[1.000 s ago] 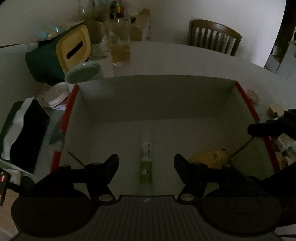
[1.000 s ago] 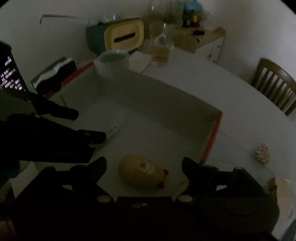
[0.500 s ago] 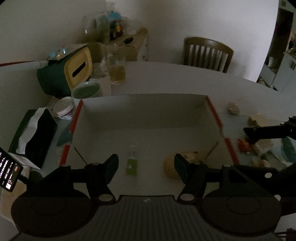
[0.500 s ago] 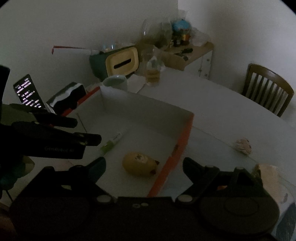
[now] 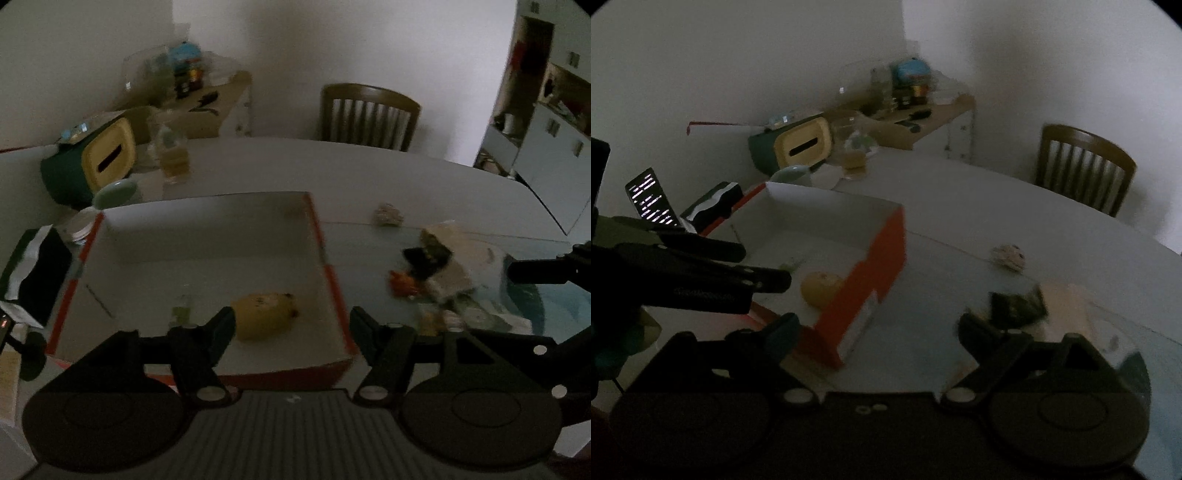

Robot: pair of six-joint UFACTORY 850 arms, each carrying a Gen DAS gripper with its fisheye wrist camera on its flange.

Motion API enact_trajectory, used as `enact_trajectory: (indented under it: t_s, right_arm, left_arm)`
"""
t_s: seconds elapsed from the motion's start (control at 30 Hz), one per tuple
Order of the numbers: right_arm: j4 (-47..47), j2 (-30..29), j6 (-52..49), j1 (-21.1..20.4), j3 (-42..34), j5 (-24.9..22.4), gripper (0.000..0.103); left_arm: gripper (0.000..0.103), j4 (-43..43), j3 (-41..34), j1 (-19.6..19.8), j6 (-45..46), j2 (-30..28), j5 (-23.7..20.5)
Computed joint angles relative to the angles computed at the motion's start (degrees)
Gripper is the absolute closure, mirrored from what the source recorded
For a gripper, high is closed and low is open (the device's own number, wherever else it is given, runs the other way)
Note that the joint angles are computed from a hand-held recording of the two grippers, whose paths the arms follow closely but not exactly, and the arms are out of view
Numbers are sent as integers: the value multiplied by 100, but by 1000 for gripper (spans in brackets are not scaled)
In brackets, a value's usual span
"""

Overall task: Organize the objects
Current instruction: 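Move both open tools back to the pile of items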

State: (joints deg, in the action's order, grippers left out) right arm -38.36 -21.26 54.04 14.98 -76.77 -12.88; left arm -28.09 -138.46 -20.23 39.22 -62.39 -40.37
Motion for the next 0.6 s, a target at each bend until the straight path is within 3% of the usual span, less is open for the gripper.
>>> enact_trajectory:
  t_s: [0.23,0.33,0.47,0.6]
  right_arm:
    - [-1257,686,1567,-183,957,-23,9]
    - [-1411,934,1876,-300,1323,-30,9]
    - [-1714,1241,2230,-406,1782,-125,9]
    - [-1732,1459,2270,-525,2096,-123,9]
  left_arm:
    - [20,-623,1099,-200,685,612,293]
    - [18,-1088,1482,-261,1139,806,338]
    - [0,-1412,1954,-396,1555,1040,482]
    - [0,-1321,2158,-540,1463,1098,621]
